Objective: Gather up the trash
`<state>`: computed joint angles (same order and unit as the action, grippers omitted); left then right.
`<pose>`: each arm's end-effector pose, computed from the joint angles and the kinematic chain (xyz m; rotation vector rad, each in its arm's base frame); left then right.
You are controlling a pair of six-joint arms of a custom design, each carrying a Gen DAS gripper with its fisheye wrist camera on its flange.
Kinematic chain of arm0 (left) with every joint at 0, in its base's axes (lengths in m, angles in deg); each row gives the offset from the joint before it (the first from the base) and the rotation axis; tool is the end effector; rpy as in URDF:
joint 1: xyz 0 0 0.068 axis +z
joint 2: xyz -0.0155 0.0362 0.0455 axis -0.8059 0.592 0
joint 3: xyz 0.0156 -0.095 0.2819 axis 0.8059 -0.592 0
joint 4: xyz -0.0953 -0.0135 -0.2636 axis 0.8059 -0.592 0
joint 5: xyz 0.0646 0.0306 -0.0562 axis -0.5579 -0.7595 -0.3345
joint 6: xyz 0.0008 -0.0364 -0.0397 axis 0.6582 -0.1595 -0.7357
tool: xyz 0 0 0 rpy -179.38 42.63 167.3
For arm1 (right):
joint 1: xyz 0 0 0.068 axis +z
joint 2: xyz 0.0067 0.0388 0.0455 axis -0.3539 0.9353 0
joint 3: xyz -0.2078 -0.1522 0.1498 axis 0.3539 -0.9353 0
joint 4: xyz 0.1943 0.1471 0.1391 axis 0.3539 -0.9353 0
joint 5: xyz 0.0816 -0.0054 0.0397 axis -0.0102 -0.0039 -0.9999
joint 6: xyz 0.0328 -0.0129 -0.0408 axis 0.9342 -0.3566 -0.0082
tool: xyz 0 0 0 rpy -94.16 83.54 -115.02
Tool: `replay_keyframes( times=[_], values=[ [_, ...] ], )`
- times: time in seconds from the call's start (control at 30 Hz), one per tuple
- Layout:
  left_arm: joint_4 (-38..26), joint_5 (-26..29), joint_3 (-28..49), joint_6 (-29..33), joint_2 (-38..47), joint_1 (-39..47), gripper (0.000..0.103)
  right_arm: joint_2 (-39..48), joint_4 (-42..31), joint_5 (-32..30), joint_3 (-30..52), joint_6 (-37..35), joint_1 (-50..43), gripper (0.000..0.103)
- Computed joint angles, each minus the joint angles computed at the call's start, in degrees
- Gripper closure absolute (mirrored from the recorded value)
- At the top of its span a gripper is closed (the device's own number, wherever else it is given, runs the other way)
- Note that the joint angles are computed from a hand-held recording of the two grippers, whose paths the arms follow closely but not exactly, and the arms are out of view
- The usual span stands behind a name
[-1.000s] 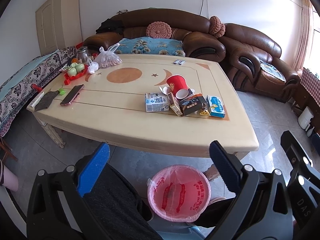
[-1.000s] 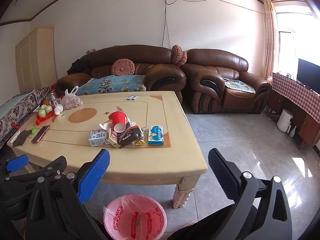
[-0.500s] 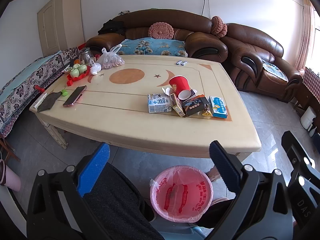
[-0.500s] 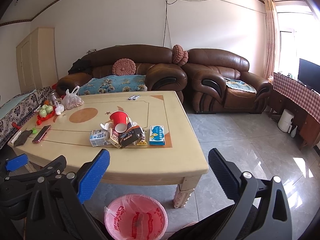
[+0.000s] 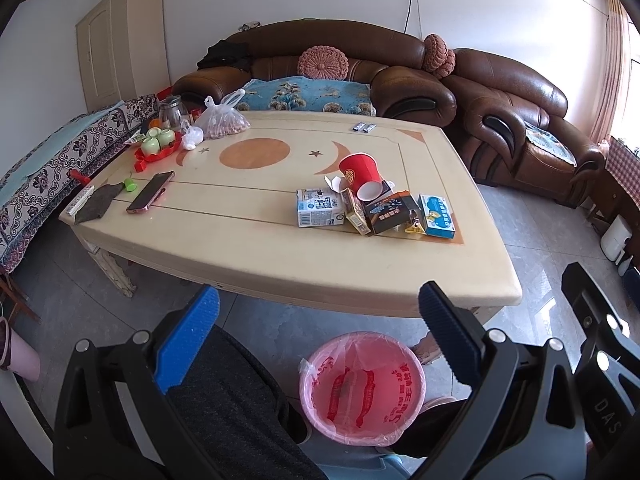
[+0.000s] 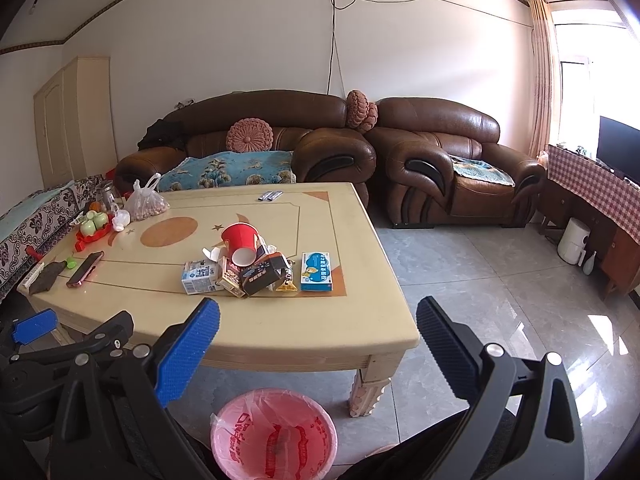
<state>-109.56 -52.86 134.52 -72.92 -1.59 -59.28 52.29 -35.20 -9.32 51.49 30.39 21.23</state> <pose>0.2539 -0.0161 0.4615 -0.2752 2.2949 0.1233 0.2402 0.1903 0.4753 -0.0190 2.1000 0.0677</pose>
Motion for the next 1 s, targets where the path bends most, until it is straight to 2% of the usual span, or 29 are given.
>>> replay_keyframes(
  times=[0.6,0.9,1.0],
  values=[
    [-0.4,2.3,-0.1,0.6,0.7,1.8,0.005,-0.3,1.7,-1.0,-2.3,0.0,-0.2,0.006],
    [0.5,7.7,-1.6,3.4,1.3,4.4,0.005,0.0,5.3,-7.7,-4.3,-3.1,-3.0,0.006],
    [-0.5,7.3,-0.5,5.8,3.3,5.4,0.005,0.2,7.5,-9.6,-5.1,-6.1,-4.4,0.006]
  ],
)
